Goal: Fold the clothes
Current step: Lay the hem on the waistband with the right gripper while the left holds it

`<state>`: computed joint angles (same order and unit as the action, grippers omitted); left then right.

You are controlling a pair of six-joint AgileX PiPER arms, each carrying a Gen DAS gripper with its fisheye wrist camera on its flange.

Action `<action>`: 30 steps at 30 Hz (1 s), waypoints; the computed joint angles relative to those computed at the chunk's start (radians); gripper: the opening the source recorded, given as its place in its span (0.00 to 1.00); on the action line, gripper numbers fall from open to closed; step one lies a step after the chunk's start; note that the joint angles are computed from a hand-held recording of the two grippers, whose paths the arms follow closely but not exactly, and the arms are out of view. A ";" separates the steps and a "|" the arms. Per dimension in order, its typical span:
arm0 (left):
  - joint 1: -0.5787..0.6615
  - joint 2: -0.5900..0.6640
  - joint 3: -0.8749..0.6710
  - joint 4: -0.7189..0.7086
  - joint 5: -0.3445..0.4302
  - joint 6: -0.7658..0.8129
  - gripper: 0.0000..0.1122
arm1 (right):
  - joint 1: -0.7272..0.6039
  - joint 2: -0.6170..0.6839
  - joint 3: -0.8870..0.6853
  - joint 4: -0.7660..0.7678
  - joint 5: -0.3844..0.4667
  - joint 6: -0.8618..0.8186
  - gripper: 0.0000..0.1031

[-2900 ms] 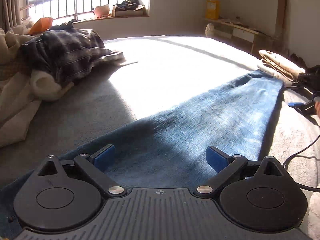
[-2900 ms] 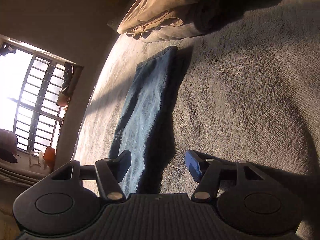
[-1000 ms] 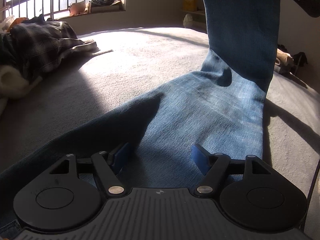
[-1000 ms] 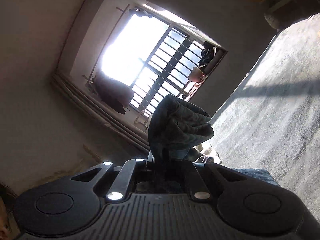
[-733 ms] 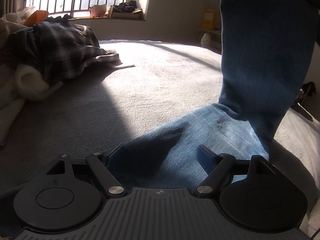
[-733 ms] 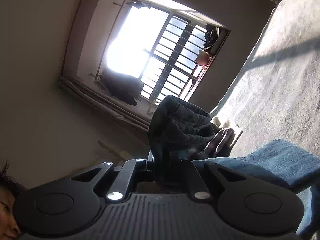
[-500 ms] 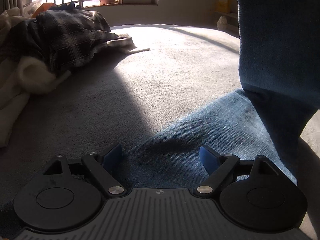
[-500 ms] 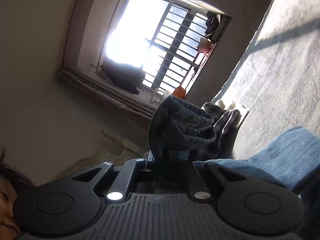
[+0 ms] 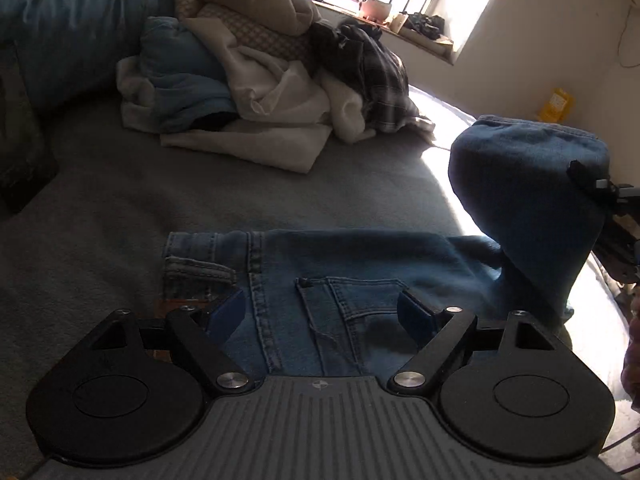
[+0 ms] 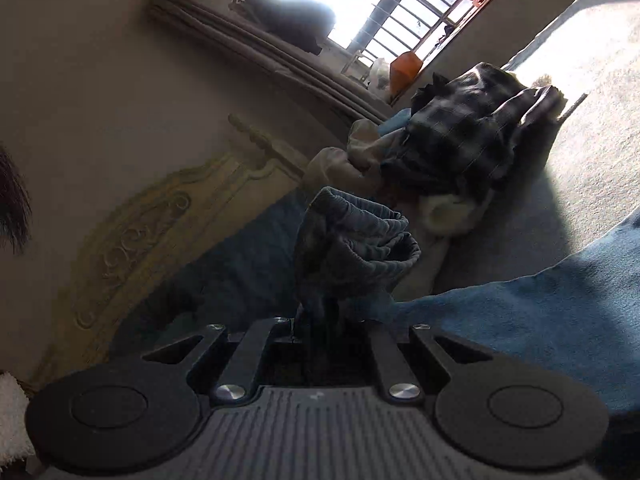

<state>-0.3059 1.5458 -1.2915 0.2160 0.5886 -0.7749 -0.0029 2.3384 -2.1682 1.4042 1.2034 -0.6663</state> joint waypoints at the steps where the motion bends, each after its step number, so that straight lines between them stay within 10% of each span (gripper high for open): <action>1: 0.010 -0.034 0.043 0.009 0.000 -0.037 0.73 | 0.031 -0.007 0.038 -0.030 -0.004 -0.026 0.07; 7: 0.068 -0.122 0.216 -0.054 -0.042 -0.161 0.53 | 0.169 -0.041 0.177 -0.196 -0.060 -0.079 0.07; 12: 0.129 -0.161 0.278 -0.161 -0.093 -0.132 0.53 | 0.238 -0.145 0.250 -0.209 -0.139 -0.278 0.07; 20: 0.193 -0.224 0.349 -0.226 -0.139 -0.130 0.54 | 0.453 -0.310 0.559 -0.449 -0.531 -0.700 0.07; 27: 0.258 -0.274 0.420 -0.453 -0.225 0.056 0.54 | 0.520 -0.366 0.668 -0.479 -0.695 -0.773 0.10; 30: 0.270 -0.285 0.445 -0.565 -0.255 0.161 0.54 | 0.501 -0.363 0.644 -0.470 -0.638 -0.743 0.17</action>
<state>-0.0362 1.2612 -0.8468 -0.3494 0.3339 -0.6140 0.4979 1.9749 -1.5247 0.9342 0.5651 -1.4091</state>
